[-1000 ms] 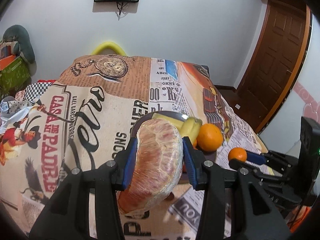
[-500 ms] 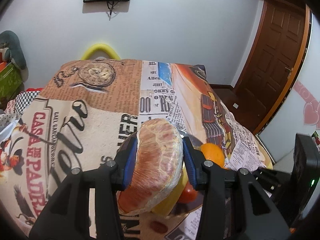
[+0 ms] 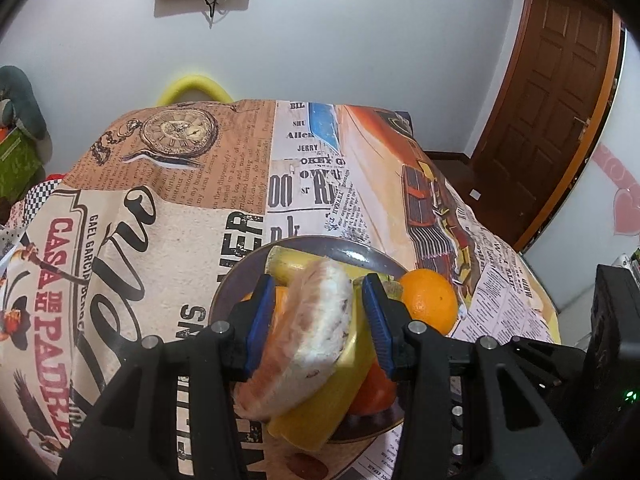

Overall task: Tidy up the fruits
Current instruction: 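Place the pomelo segment on the plate with the left tool while the right tool places the tangerine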

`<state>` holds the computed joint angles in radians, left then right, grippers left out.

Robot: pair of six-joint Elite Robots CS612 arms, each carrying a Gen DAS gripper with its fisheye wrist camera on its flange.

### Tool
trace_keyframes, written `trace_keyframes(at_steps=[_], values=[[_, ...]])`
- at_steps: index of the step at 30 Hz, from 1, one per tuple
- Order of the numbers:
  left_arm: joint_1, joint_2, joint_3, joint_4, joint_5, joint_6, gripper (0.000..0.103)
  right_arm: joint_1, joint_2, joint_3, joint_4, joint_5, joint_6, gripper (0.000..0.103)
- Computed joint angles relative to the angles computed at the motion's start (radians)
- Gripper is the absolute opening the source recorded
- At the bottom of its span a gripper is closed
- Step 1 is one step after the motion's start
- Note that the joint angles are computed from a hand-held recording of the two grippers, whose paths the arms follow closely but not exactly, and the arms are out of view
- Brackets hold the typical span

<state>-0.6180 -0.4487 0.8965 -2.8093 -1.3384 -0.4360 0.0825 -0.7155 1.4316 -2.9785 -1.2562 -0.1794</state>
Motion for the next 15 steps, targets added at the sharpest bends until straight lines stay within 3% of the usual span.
trace_keyframes(at_steps=[2,5,15], values=[[0.001,-0.002,0.000,0.005,-0.009,0.001,0.047,0.003,0.002,-0.003,0.007,-0.014,0.002,0.032],[-0.002,-0.013,0.020,0.007,0.009,-0.011,0.059,0.004,0.003,-0.006,0.026,-0.024,0.008,0.032],[-0.015,-0.084,0.137,-0.068,0.055,-0.022,0.060,0.003,-0.024,0.026,-0.015,-0.031,0.016,0.041]])
